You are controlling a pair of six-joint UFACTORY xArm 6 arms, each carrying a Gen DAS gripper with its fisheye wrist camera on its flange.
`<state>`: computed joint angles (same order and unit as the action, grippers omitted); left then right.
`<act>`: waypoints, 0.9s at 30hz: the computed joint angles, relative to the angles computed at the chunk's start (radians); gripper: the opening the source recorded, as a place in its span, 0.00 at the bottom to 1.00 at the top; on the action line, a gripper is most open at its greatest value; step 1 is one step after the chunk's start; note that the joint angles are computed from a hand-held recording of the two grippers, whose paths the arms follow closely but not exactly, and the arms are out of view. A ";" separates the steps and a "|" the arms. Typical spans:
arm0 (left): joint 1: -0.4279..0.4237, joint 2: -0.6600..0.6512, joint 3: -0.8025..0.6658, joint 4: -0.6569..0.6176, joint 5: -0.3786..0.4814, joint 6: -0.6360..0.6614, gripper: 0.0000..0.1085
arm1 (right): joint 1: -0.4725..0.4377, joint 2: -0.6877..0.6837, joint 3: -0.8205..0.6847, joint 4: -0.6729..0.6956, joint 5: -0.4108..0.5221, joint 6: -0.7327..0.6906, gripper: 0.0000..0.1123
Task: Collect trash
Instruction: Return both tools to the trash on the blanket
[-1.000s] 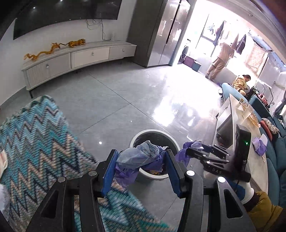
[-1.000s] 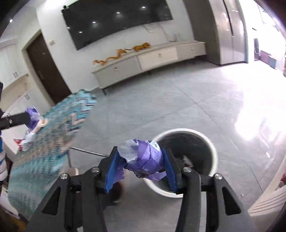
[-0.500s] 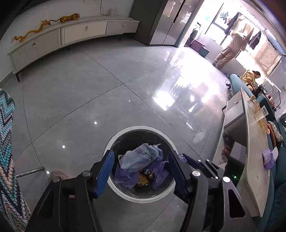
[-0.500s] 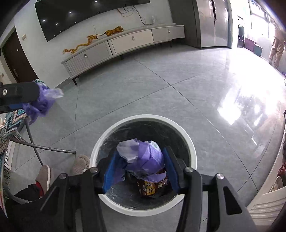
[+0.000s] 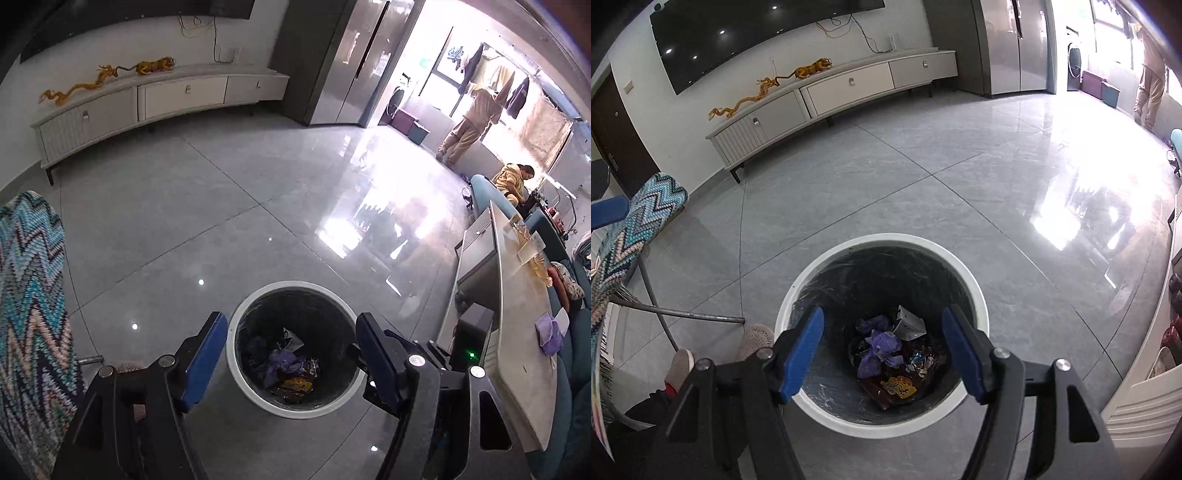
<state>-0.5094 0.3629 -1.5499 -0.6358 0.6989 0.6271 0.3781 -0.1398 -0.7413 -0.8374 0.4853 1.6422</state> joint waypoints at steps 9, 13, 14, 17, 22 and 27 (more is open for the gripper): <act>0.075 -0.389 0.354 -0.047 -0.097 0.186 0.64 | 0.192 -0.171 -0.084 -0.058 0.229 0.036 0.58; 0.163 -0.537 0.460 -0.044 -0.104 0.236 0.65 | 0.291 -0.145 -0.217 -0.100 0.311 0.003 0.58; 0.188 -0.566 0.478 -0.049 -0.108 0.248 0.65 | 0.315 -0.133 -0.255 -0.115 0.324 -0.005 0.58; 0.295 -0.644 0.520 -0.085 -0.072 0.288 0.65 | 0.380 -0.080 -0.375 -0.147 0.357 -0.040 0.58; 0.500 -0.730 0.562 -0.151 -0.039 0.363 0.66 | 0.466 0.060 -0.611 -0.161 0.386 -0.143 0.58; 0.703 -0.712 0.543 -0.223 -0.008 0.426 0.70 | 0.505 0.232 -0.862 -0.119 0.353 -0.273 0.58</act>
<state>0.1931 -0.3492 -1.0073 -0.8585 0.6913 1.0526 0.8828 0.0926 -1.6029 -0.9568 0.8379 1.3691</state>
